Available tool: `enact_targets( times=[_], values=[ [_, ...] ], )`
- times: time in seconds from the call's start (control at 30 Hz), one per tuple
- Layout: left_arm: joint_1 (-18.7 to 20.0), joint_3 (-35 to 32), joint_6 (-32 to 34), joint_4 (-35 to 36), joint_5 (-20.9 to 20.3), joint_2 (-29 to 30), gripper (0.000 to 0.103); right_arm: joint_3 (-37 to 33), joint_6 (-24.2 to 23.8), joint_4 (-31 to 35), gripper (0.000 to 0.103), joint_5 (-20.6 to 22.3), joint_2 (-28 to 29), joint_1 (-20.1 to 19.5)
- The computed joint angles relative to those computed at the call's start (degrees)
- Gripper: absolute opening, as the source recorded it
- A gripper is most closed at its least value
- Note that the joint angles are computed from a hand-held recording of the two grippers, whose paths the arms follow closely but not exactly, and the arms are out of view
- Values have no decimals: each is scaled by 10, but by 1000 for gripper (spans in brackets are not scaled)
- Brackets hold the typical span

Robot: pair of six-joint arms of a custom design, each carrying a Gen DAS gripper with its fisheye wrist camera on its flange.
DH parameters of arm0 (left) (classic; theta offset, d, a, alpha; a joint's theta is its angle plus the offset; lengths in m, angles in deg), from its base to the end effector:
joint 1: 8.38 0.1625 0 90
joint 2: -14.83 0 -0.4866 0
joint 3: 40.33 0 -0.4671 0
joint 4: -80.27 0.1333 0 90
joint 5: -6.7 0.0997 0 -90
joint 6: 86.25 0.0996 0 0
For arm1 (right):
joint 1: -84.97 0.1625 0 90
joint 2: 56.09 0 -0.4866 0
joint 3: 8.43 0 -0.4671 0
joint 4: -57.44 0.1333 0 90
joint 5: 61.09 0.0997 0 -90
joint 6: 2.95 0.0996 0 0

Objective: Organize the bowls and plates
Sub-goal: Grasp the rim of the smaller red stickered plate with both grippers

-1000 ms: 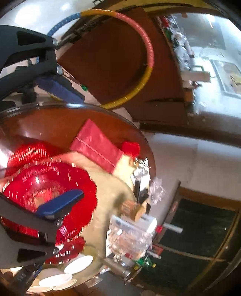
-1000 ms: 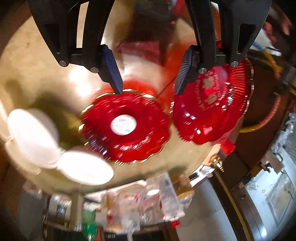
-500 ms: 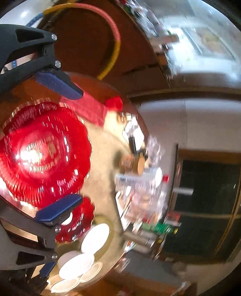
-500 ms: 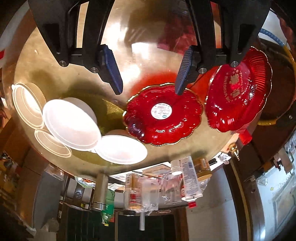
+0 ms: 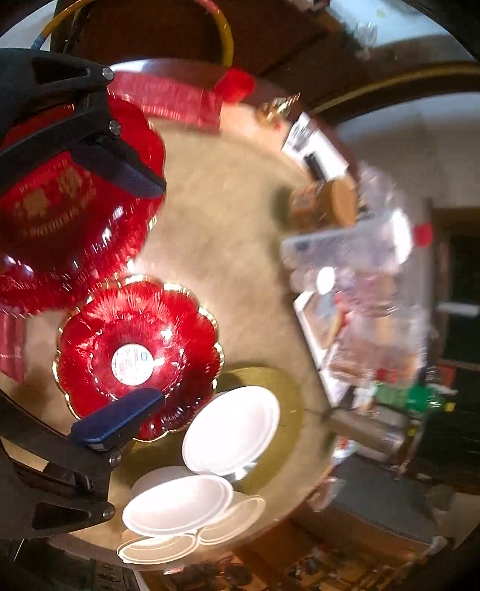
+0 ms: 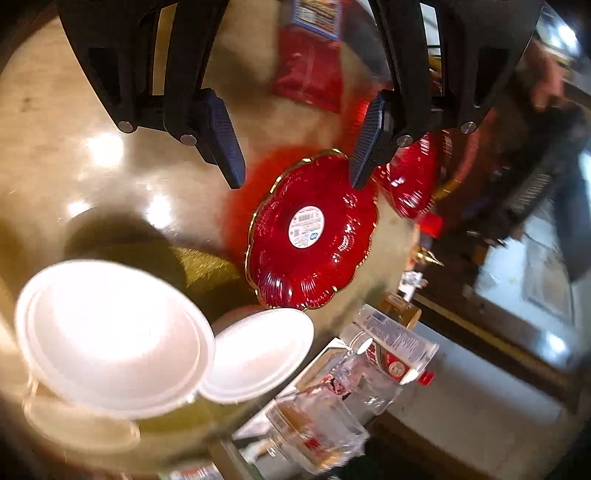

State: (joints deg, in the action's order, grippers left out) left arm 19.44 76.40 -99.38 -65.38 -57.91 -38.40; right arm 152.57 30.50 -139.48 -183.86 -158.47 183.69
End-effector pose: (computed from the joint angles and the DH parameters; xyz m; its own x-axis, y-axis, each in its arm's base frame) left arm -0.4363 -0.4292 0.0315 -0.5592 0.6997 -0.4447 0.7692 0.6379 0.0365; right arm 0.1191 -0.2526 0.2577 -0.8002 0.5894 -0.1111 0.4078 0.3987 -0.8214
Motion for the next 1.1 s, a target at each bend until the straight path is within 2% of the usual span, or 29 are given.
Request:
enact_targets(
  times=[0.03,0.13,0.23,0.33,0.5,0.57,0.6,0.63,0.67,0.73,0.77,0.83,0.9,1.0,1.1],
  values=[
    [2,-7,1,8,-3,7,102,6,-4,-15,59,32,-4,-24],
    [5,-25,-7,17,16,30,102,14,-5,-29,59,76,-13,-65],
    [15,-46,-19,42,4,47,102,18,-5,-57,59,124,-6,-107],
    [27,-66,-29,80,-23,61,102,11,-12,-48,59,144,-3,-122],
    [37,-81,-39,101,-28,80,99,6,-16,-59,59,148,11,-131],
    [41,-88,-37,114,-40,87,76,7,-21,-61,59,148,10,-136],
    [41,-92,-37,130,-40,91,58,8,-26,-61,59,157,7,-145],
    [41,-95,-39,140,-41,94,47,9,-29,-65,57,164,10,-151],
    [41,-95,-39,145,-40,97,45,11,-34,-73,55,174,12,-159],
    [35,-87,-33,134,-22,98,41,9,-35,-63,39,168,9,-160],
    [32,-85,-33,132,-20,97,40,8,-35,-56,35,163,7,-160],
    [28,-82,-37,130,-12,95,34,7,-35,-45,14,168,5,-168],
    [24,-78,-36,126,-4,93,32,6,-36,-42,12,159,6,-166],
    [14,-69,-31,113,11,89,21,8,-37,-51,11,151,6,-165],
    [5,-60,-24,98,23,86,21,12,-43,-60,11,142,2,-159]
  ],
)
